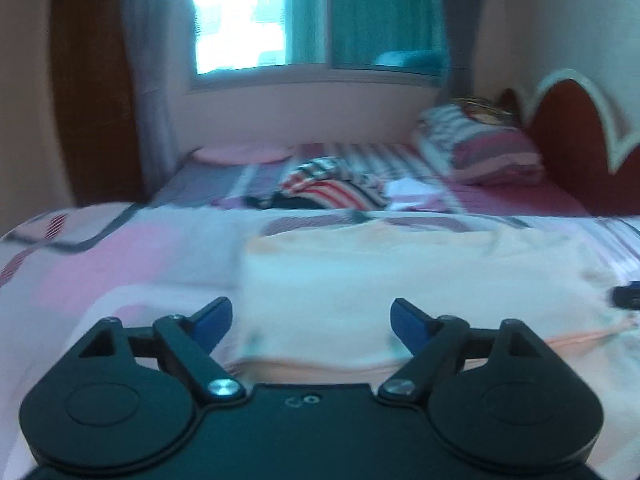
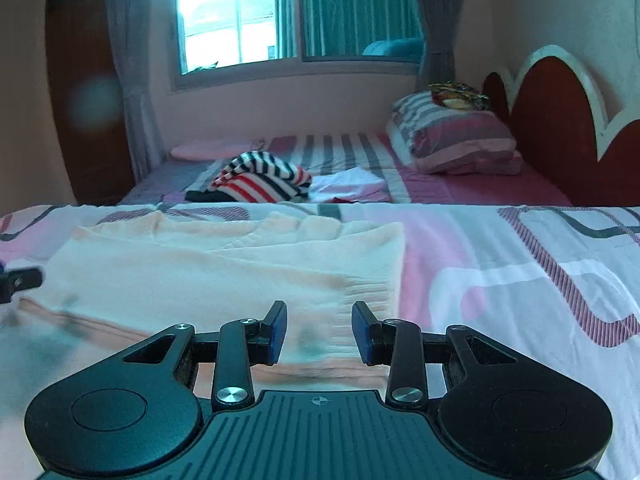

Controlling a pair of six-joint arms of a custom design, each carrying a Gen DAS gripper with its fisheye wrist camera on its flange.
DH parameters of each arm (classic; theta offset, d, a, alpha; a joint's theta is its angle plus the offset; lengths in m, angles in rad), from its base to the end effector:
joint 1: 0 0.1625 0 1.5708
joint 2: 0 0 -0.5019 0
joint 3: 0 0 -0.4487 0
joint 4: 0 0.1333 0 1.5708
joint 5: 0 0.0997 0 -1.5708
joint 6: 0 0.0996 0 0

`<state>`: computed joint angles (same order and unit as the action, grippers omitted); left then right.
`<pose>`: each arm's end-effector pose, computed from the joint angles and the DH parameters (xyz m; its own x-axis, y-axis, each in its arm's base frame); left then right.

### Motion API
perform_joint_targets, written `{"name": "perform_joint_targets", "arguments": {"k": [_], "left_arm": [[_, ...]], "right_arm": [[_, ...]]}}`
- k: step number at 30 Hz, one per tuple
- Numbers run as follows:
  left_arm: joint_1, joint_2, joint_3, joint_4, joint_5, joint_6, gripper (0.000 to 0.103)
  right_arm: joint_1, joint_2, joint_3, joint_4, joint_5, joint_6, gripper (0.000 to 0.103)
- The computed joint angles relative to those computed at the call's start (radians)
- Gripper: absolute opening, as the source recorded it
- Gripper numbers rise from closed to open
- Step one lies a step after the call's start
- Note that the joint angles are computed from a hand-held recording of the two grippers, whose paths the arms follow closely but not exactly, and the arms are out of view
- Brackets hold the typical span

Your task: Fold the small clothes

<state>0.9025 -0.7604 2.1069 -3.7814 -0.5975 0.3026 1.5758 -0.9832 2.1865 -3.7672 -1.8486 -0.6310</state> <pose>-0.1844 -0.5816 0.1104 -0.6735 0.0136 -0.7391 0.6318 0.5297 -0.5660 0.1089 -0.5736 0.1927 -0.7758 -0.1406 0.6151 -0.5702 0.5736 -0.5881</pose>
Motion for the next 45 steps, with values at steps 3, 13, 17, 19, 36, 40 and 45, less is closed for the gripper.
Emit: {"name": "perform_joint_targets", "arguments": {"k": [3, 13, 17, 19, 36, 40, 45], "left_arm": [[0.013, 0.011, -0.026, 0.122, -0.015, -0.016, 0.084], [0.030, -0.008, -0.013, 0.235, 0.003, -0.085, 0.085], [-0.012, -0.044, 0.039, 0.246, 0.015, -0.125, 0.084], [-0.034, -0.060, 0.065, 0.252, 0.024, -0.141, 0.084], [-0.301, -0.445, 0.489, 0.718, 0.096, -0.669, 0.085], [-0.377, -0.604, 0.562, 0.997, 0.086, -0.895, 0.083], [-0.433, -0.773, 0.612, 1.203, -0.015, -1.078, 0.071]], "right_arm": [[0.005, 0.019, -0.010, 0.018, -0.017, -0.005, 0.036], [-0.001, 0.038, -0.025, 0.042, -0.084, -0.050, 0.036], [0.016, -0.011, 0.007, 0.043, -0.101, 0.002, 0.036], [0.021, -0.044, 0.031, 0.062, -0.103, 0.032, 0.036], [0.069, -0.429, 0.421, 0.055, -0.166, 0.100, 0.036], [0.092, -0.504, 0.494, 0.082, -0.207, 0.125, 0.036], [0.095, -0.560, 0.590, 0.072, -0.210, 0.151, 0.066]]}}
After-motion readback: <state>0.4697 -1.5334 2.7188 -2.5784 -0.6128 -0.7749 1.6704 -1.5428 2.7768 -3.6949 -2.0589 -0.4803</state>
